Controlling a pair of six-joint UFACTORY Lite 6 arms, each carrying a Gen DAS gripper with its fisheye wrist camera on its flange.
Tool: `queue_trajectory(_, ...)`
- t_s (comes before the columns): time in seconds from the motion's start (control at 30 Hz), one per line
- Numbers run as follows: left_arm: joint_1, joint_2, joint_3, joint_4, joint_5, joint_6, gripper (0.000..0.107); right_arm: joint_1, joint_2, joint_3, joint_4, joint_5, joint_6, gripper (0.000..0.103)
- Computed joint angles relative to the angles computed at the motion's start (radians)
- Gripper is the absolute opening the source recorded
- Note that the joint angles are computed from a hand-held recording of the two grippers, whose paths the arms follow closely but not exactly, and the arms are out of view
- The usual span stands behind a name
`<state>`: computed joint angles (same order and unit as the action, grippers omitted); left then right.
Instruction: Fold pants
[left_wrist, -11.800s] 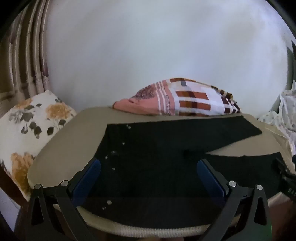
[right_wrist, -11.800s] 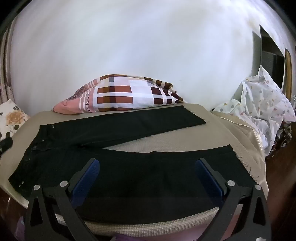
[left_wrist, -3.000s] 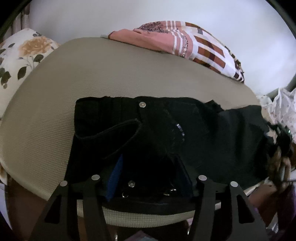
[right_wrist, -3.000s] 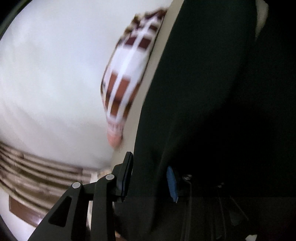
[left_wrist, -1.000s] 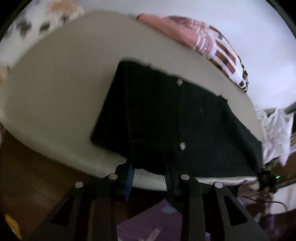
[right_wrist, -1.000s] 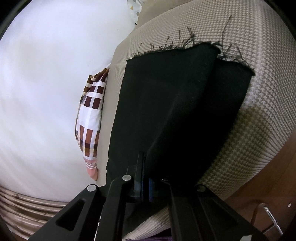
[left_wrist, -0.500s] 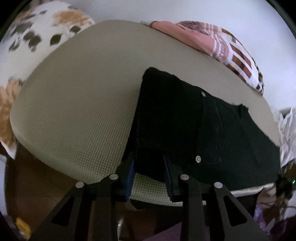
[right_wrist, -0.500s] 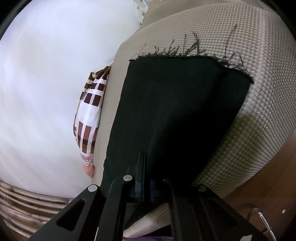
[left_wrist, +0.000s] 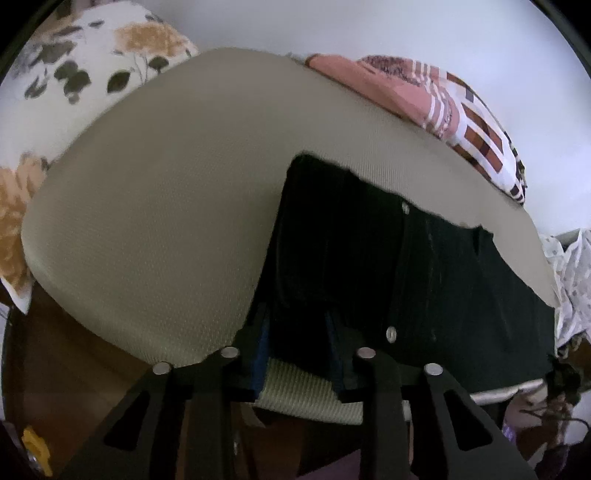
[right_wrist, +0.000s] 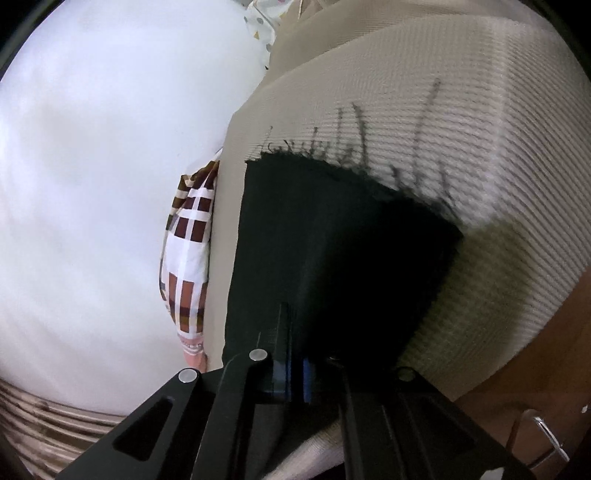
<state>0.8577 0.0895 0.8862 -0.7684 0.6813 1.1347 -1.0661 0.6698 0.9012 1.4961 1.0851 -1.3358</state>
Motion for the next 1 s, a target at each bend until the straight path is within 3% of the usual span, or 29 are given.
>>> queue_trajectory(0.17,-0.017,-0.018,-0.005,0.017,-0.012,-0.018,0.023,0.029,-0.156,-0.011,0.032,0.051,-0.02,0.004)
queue_trajectory(0.23,-0.014,-0.001,-0.014,0.02,-0.019,-0.014,0.023,0.023,-0.215,-0.036,0.024,0.014,-0.065,0.003)
queue_trajectory(0.37,0.008,0.025,-0.015,0.001,-0.012,0.0,0.023,-0.068,-0.039,-0.015,-0.039,-0.036,-0.051,0.002)
queue_trajectory(0.67,-0.012,0.033,-0.014,0.0,-0.034,-0.007,0.023,-0.215,0.188,0.12,-0.095,0.144,0.027,0.003)
queue_trajectory(0.73,-0.008,0.035,-0.016,-0.007,-0.034,0.001,0.023,-0.23,0.191,0.133,-0.088,0.142,0.025,0.003)
queue_trajectory(0.87,-0.012,0.045,-0.006,-0.006,-0.033,0.005,0.024,-0.264,0.147,0.152,-0.071,0.069,0.022,0.005)
queue_trajectory(0.97,-0.013,0.05,-0.003,-0.017,-0.035,0.017,0.024,-0.237,-0.086,0.078,-0.035,-0.157,-0.017,0.009)
queue_trajectory(1.0,-0.011,0.046,-0.009,-0.027,-0.038,0.03,0.024,-0.2,-0.184,0.042,-0.01,-0.181,-0.044,0.009)
